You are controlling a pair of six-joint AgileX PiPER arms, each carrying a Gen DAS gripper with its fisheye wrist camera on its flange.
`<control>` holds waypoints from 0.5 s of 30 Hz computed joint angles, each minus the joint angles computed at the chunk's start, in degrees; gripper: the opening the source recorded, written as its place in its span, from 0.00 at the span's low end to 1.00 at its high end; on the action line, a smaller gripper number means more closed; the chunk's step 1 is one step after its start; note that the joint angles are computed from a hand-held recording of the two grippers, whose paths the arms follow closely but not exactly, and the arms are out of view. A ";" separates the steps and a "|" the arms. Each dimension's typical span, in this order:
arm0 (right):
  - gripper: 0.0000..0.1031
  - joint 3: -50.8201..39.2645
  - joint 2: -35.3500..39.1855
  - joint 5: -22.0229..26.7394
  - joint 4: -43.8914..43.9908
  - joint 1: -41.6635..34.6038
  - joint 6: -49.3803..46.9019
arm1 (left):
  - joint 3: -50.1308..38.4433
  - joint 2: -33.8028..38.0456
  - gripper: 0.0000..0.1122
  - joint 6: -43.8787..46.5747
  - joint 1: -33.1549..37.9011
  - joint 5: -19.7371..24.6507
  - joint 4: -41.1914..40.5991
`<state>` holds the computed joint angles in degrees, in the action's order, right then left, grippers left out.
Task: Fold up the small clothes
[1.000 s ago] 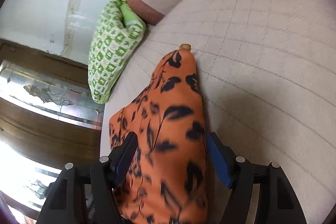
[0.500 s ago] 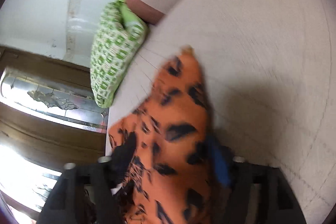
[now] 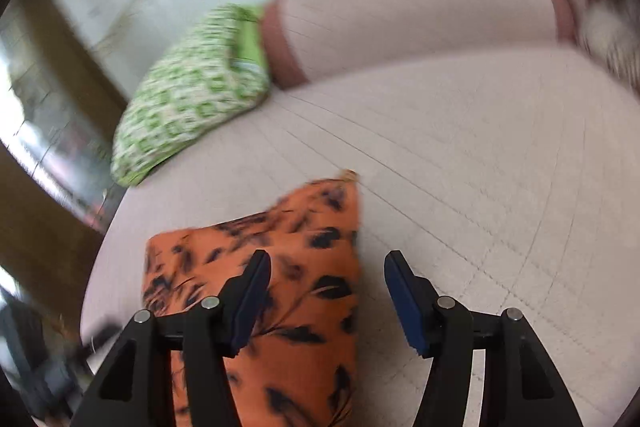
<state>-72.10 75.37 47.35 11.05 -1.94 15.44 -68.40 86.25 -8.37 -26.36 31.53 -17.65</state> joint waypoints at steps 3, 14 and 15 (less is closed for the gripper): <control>0.61 0.60 -0.47 2.19 11.92 1.93 -10.43 | -9.16 10.25 0.53 7.35 5.53 6.96 -8.44; 0.62 10.42 -1.72 3.10 20.47 4.02 -22.28 | -30.39 28.93 0.28 9.71 6.46 17.02 -7.04; 0.62 10.49 -1.67 3.75 21.73 3.11 -23.26 | -30.73 28.56 0.28 8.67 5.97 16.86 -5.04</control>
